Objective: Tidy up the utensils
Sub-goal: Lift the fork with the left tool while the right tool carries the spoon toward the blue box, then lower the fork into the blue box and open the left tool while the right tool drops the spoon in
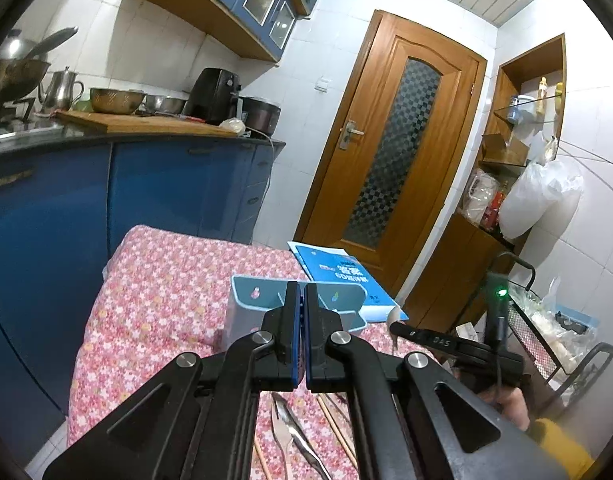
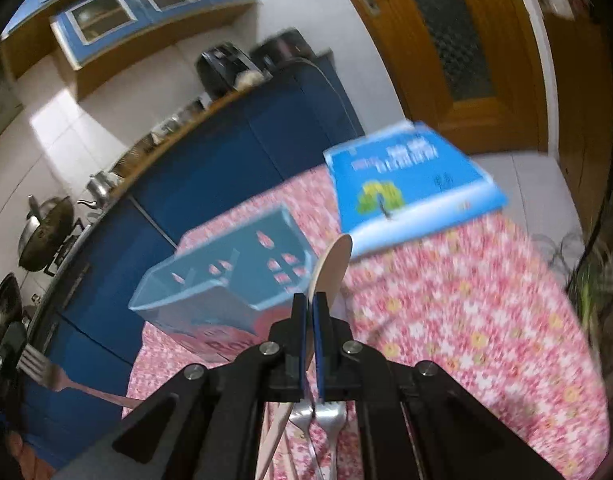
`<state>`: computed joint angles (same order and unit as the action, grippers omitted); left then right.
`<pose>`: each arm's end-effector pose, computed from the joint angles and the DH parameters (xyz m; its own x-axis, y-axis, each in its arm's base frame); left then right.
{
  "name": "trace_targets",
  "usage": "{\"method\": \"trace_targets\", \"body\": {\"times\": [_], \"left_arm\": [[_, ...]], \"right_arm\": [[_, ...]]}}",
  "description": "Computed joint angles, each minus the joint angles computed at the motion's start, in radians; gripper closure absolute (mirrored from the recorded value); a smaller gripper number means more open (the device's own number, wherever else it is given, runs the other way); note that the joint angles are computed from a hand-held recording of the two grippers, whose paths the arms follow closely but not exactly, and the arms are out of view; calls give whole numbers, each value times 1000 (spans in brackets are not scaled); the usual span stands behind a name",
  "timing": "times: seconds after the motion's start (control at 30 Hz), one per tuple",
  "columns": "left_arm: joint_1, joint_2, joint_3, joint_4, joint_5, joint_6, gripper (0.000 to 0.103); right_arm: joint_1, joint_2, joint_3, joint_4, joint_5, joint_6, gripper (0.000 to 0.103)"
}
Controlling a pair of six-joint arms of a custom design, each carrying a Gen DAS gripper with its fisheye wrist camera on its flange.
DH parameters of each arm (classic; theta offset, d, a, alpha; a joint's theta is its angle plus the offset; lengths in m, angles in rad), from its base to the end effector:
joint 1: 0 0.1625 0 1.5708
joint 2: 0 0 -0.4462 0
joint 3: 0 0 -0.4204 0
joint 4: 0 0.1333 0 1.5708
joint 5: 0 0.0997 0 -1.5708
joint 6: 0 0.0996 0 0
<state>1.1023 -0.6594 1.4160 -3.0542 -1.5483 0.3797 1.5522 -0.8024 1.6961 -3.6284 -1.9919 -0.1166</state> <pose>-0.2399 -0.7741 0.1391 -0.7097 0.6540 -0.2619 0.6465 0.4569 -0.6109 0.0796 -0.6980 0.2113 -0.9002 0.3436 0.2675 -0.0980 0.4386 -0.8933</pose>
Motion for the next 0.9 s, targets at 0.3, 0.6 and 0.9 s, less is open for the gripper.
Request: {"method": "trace_targets", "body": {"times": [0.3, 0.6, 0.9], "left_arm": [[1, 21, -31, 25, 47, -9, 103], [15, 44, -124, 101, -20, -87, 103], [-9, 111, -318, 201, -104, -145, 103]], "right_arm": [[55, 40, -36, -113, -30, -189, 98], [101, 84, -126, -188, -50, -351, 98], [110, 151, -250, -248, -60, -510, 98]]}}
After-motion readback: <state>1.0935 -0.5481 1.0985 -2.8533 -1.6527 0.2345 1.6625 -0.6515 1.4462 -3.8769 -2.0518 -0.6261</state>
